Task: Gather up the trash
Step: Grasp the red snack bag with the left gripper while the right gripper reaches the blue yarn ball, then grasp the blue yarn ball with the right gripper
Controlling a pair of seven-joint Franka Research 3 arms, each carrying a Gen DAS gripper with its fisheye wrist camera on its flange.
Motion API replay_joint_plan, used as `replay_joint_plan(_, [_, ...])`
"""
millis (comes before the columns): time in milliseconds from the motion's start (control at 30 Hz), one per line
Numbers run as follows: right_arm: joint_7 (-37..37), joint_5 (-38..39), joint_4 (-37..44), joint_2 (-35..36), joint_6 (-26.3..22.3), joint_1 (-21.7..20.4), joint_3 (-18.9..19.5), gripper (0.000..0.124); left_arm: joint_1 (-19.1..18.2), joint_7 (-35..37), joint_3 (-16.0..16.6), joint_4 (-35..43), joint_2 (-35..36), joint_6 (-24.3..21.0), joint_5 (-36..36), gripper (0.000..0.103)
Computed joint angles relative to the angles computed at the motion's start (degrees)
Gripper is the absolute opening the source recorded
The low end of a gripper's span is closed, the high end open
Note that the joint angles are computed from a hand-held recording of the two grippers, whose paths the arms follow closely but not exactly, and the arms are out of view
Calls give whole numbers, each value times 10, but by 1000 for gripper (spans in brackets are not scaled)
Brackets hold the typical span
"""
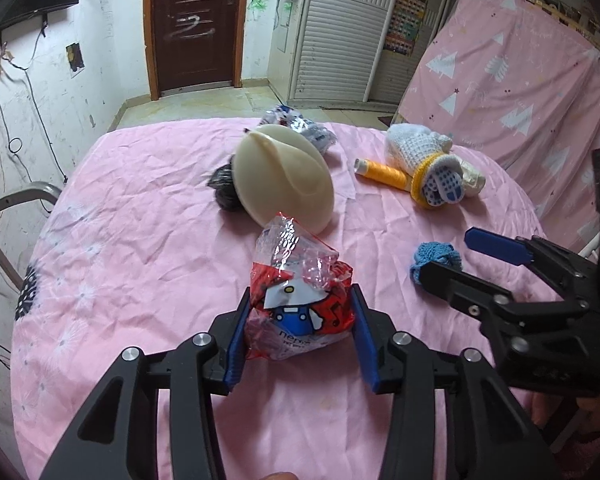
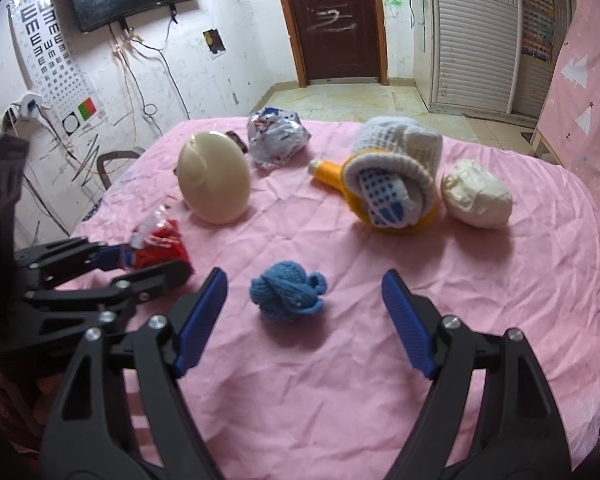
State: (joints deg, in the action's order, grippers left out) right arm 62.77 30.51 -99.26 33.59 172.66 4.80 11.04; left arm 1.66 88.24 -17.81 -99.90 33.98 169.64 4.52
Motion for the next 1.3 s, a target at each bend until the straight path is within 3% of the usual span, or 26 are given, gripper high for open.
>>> replay_joint_plan(67, [11,-2,8,5,-8,6,-7,75,3,-4,0,-10,-7,7,-2,36])
replay_joint_plan(200, [31,-12,19,11,-23,18,-22,62,8,-9,2,-24,-17,13,-2,36])
replay_joint_plan(367, [45,-29,18,11,-25,27,-30,34,8,-19,3,-33,-24,16,-2,36])
replay_joint_plan(467, [50,-37,2,0,-6,36,-38,29,6,-25,5,-44,-34,23,1,36])
replay_joint_plan(633, [31,-25,-36,-24,29,8,-8,29,1,-35,9,-60,-50,34,10,36])
replay_joint_plan(1000, [-50,47,-122,-77,105,-117,116,29,-33,-63,24,-83,-80,50,43,36])
replay_joint_plan(1200, [-70,58,-174,-93,157,-249,240,29,-62,-81,37,-83,-88,52,67,36])
replay_joint_plan(1300, [-55,41,-195,-95,178,-300,284,29,-78,-90,44,-82,-90,52,80,36])
